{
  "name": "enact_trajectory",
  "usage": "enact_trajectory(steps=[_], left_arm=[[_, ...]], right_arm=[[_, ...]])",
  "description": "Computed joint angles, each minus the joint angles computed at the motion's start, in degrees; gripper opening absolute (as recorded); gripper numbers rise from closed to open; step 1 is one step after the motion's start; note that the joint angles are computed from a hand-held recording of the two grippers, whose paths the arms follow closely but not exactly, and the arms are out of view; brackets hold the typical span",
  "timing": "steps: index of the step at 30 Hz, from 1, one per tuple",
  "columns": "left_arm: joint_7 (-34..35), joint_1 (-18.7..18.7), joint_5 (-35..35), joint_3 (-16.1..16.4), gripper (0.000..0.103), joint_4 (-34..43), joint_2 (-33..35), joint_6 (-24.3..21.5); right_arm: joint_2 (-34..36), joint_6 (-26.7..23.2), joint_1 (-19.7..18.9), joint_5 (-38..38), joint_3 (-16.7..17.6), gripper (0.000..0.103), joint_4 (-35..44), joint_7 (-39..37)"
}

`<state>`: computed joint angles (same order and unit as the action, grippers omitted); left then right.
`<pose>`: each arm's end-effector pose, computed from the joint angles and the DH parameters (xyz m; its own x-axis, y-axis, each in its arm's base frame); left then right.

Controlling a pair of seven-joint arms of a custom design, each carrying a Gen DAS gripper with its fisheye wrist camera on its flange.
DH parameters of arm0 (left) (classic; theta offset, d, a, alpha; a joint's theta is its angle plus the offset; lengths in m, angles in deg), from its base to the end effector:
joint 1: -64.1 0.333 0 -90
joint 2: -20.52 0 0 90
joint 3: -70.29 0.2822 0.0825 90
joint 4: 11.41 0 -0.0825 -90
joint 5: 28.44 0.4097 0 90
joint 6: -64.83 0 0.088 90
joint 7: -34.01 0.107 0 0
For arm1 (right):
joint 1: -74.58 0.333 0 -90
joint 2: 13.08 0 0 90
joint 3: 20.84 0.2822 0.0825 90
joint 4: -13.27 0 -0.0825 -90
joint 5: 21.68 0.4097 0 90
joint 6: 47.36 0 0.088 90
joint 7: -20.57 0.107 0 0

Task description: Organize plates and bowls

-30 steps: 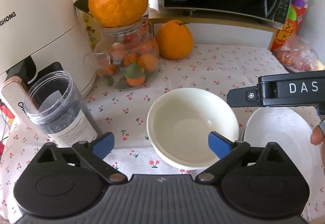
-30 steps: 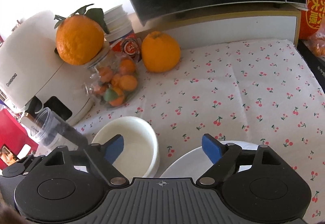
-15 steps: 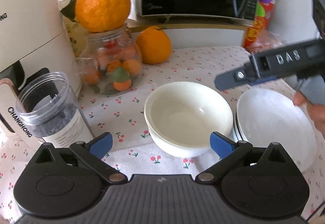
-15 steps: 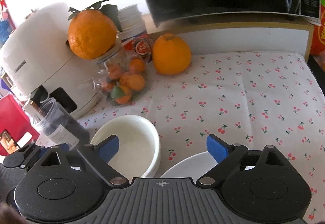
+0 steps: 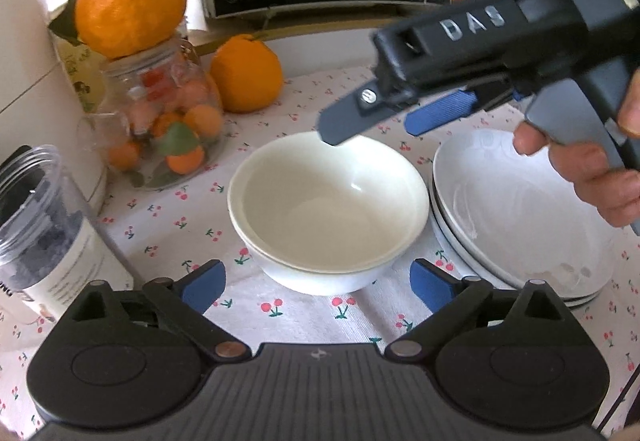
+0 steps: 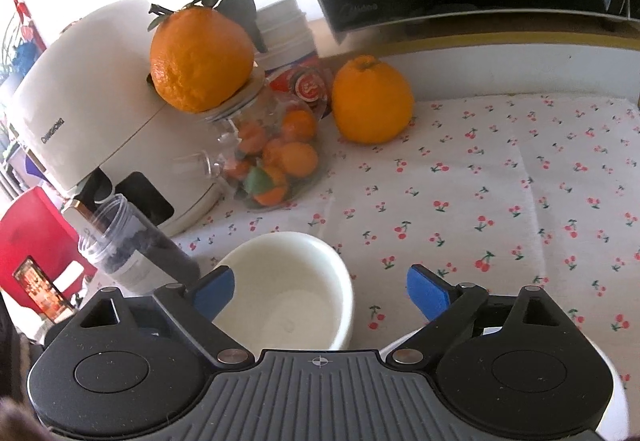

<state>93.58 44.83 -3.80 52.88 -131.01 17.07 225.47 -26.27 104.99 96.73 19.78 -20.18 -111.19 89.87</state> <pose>0.4725 -0.3798 0.4925 -0.4392 -0.8980 -0.0250 -0.6081 0.3177 -0.7275 0.5249 0.2008 0.5254 0.3646 -0.8333 -0.4156 -0.7682 -0.0169 -0.6400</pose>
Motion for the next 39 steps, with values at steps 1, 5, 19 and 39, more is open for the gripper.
enact_trajectory(steps=[1,5,19,39], left_arm=[[0.70,-0.08,-0.45,0.03,0.096,0.26,0.32,-0.12],[2.21,-0.30,-1.66,0.25,0.093,0.75,1.06,-0.39],[3.00,-0.81,-1.51,0.83,0.086,2.51,2.90,-1.49],[4.90,-0.92,-2.30,0.92,0.081,2.58,2.72,-1.91]], right_arm=[[0.36,-0.31,0.12,0.45,-0.11,0.095,0.38,-0.07],[1.32,-1.16,0.27,1.91,-0.03,0.095,1.45,-0.99],[2.88,-0.27,-0.60,0.13,1.41,0.082,2.54,1.40],[3.14,-0.78,-0.71,-5.00,1.79,0.036,2.44,4.98]])
